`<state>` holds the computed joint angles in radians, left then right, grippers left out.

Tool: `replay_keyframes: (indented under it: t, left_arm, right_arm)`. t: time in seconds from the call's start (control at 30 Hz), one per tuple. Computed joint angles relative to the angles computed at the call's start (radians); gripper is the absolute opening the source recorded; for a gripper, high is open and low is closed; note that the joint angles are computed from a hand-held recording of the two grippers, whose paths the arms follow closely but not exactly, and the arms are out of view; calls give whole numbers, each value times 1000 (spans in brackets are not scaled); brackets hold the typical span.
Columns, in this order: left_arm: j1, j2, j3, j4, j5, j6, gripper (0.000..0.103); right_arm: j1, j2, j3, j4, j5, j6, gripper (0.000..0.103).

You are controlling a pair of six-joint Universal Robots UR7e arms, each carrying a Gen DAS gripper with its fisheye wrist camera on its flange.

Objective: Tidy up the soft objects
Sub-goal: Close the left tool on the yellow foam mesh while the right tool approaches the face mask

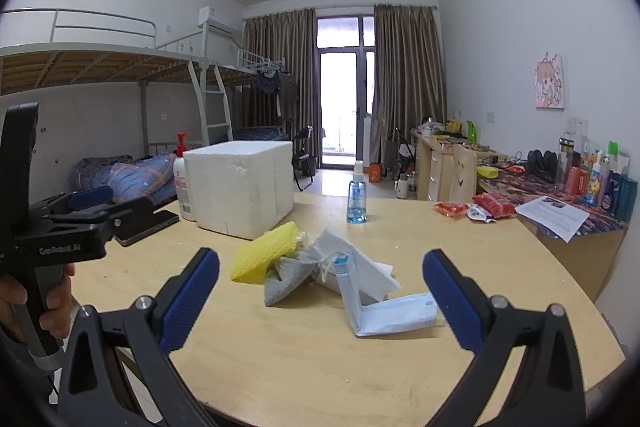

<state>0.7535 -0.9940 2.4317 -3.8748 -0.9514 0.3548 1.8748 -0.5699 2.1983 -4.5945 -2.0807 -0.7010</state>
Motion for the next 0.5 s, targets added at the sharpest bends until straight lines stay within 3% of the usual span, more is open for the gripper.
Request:
replay_keyframes:
  t: [0.5]
  left_arm:
    - [94, 51, -145, 263, -70, 31, 102]
  right_arm:
    - [-77, -40, -50, 181, -19, 46, 103]
